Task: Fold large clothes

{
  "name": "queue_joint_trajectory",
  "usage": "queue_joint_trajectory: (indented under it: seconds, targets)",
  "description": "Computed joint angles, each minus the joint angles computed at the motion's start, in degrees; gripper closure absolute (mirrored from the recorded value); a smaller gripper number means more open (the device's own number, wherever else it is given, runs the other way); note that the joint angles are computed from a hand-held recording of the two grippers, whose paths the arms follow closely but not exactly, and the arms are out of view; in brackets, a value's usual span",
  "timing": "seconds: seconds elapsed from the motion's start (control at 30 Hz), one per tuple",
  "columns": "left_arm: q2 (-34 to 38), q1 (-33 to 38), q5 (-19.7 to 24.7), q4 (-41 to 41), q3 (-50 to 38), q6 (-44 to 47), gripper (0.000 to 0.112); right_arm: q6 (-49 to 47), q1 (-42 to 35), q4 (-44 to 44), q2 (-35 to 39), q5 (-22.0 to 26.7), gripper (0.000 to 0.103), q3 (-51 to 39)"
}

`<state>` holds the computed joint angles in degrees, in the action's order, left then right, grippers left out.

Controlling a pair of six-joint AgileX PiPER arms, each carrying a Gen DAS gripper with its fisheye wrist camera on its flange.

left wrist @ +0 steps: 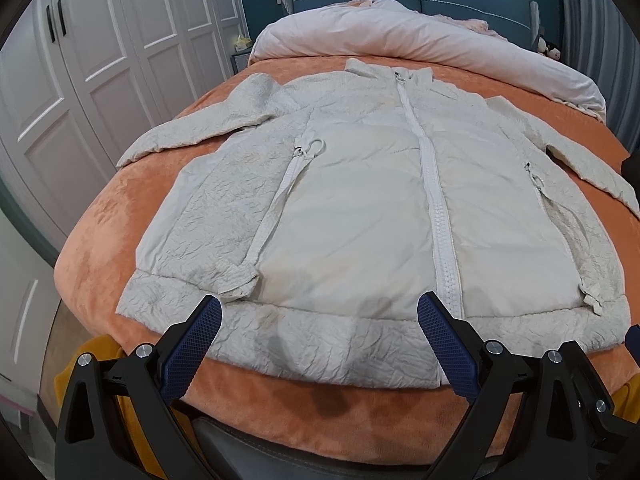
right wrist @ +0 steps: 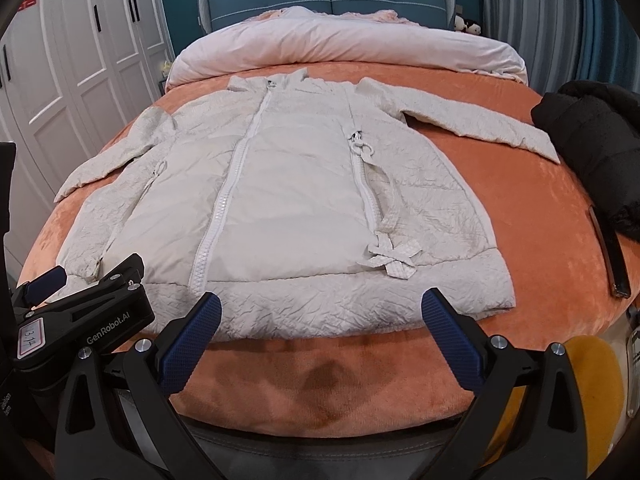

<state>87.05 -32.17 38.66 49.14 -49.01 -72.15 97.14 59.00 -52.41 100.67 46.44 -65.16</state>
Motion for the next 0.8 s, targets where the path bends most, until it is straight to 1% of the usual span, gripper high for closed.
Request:
queue_joint_trajectory:
  seconds: [0.07,0.13,0.23,0.27,0.3,0.33,0.37,0.4,0.47,0.53,0.57,0.6,0.67,0.7,0.77,0.8]
  targets:
    - [1.49,1.02,-0.57,-0.90,-1.46,1.99,0.014,-2.52,-1.90,0.36,0.13,-2.35,0.005,-0.10]
    - [2.85,3.34,-1.66,-2.07,-3.28,4.23,0.014,-3.49,-5.23,-0.99,-1.09,-5.69,0.005,1.20]
    - [4.64,9.57,-4.68,-5.63,-6.51,9.15,0.015,-4.79,-13.42,-2.37,-3.19,-9.76,0.005,3.52]
    - [5.51,11.57,-5.00,-6.37,-7.94,10.27,0.015,-6.35,-17.47,-1.46,-3.91,-12.13,0.005,4.26]
    - [6.59,13.99,-5.47,-7.01,-9.64,11.61,0.015,-8.02,-23.19,0.15,-4.30,-14.64,0.005,4.64]
    - [7.46,15.94,-6.13,-7.96,-11.03,13.35,0.015,-11.97,-28.92,3.71,-4.72,-18.75,0.005,5.12]
    - [8.43,17.90,-6.76,-9.20,-12.56,15.54,0.015,-17.46,-34.65,9.44,-4.59,-21.89,0.005,4.85]
    - [9.77,19.95,-6.83,-9.73,-14.47,17.00,0.015,-20.65,-40.38,14.09,-2.96,-22.74,0.005,3.04]
    - [11.58,23.24,-7.73,-10.62,-17.01,18.95,0.015,-30.92,-51.39,25.55,0.61,-28.47,0.005,1.03]
    - [14.06,26.29,-7.53,-11.26,-20.30,19.92,0.015,-40.38,-58.86,36.65,5.39,-28.85,0.005,-3.85]
    - [15.18,27.49,-7.59,-11.71,-21.65,20.29,0.015,-42.75,-61.72,39.73,7.96,-28.24,0.005,-6.93]
    - [16.10,28.41,-7.30,-11.96,-22.82,20.43,0.015,-43.24,-64.42,40.52,10.83,-27.08,0.005,-10.55]
    - [17.90,30.34,-7.67,-12.97,-24.64,20.76,0.015,-44.38,-67.44,41.81,16.44,-24.75,0.005,-17.82]
    - [18.27,30.90,-7.74,-13.17,-24.88,20.28,0.015,-44.12,-68.08,42.01,18.23,-23.96,0.005,-20.14]
    - [19.15,31.85,-7.83,-13.63,-25.43,18.91,0.015,-46.17,-69.56,46.31,22.84,-22.01,0.005,-25.99]
    - [19.80,32.60,-8.22,-14.44,-25.79,18.82,0.015,-45.26,-69.83,47.36,25.42,-20.55,0.005,-29.44]
